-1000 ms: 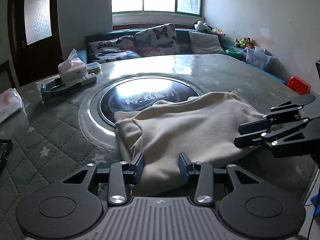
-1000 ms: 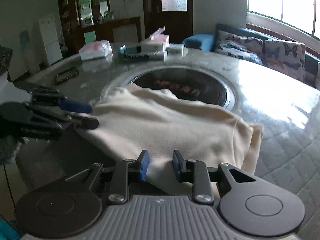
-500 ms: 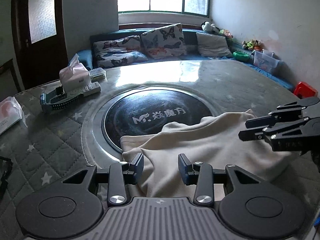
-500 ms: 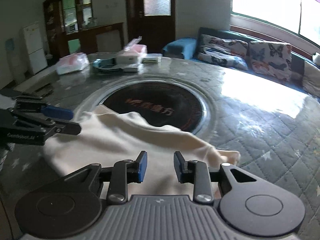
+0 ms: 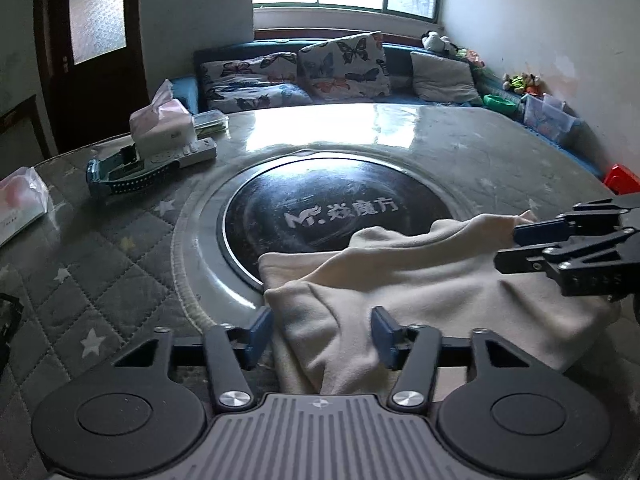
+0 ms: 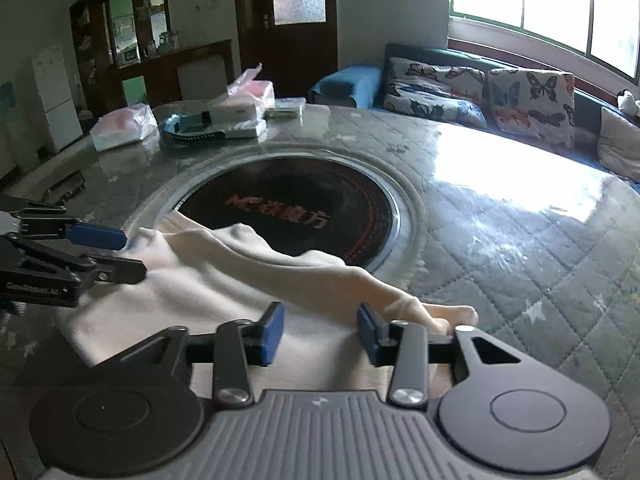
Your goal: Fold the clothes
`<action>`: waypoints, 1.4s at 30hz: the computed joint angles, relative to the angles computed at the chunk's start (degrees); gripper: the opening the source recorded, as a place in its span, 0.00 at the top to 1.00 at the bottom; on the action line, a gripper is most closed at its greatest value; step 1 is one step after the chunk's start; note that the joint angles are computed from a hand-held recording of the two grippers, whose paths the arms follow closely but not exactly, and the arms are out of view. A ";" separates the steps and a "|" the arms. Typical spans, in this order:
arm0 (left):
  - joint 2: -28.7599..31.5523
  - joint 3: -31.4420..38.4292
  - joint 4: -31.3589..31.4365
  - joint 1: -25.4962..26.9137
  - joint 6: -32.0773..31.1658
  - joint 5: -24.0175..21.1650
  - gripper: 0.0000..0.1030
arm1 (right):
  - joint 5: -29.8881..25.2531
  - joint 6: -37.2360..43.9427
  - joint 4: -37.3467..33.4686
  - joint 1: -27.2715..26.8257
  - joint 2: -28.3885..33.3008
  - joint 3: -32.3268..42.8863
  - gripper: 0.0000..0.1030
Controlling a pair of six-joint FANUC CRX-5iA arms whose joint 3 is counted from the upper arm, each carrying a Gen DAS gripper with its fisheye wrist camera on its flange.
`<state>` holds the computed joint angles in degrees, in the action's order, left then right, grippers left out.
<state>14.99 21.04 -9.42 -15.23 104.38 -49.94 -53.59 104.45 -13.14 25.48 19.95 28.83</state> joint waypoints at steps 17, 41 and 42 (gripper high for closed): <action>-4.43 -3.38 -2.37 0.51 4.80 3.46 0.00 | -0.78 6.37 -3.54 2.63 -4.40 -3.11 0.50; -4.76 -4.02 3.54 4.28 10.80 -1.85 0.01 | 1.73 20.00 0.64 14.66 -6.95 -8.96 0.59; -4.95 -4.56 4.69 4.64 10.74 -1.34 0.01 | 1.82 19.71 0.62 14.63 -6.88 -8.90 0.65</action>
<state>10.04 16.48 -4.73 -10.60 115.12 -51.27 -51.78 124.16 -12.52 40.11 13.07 19.93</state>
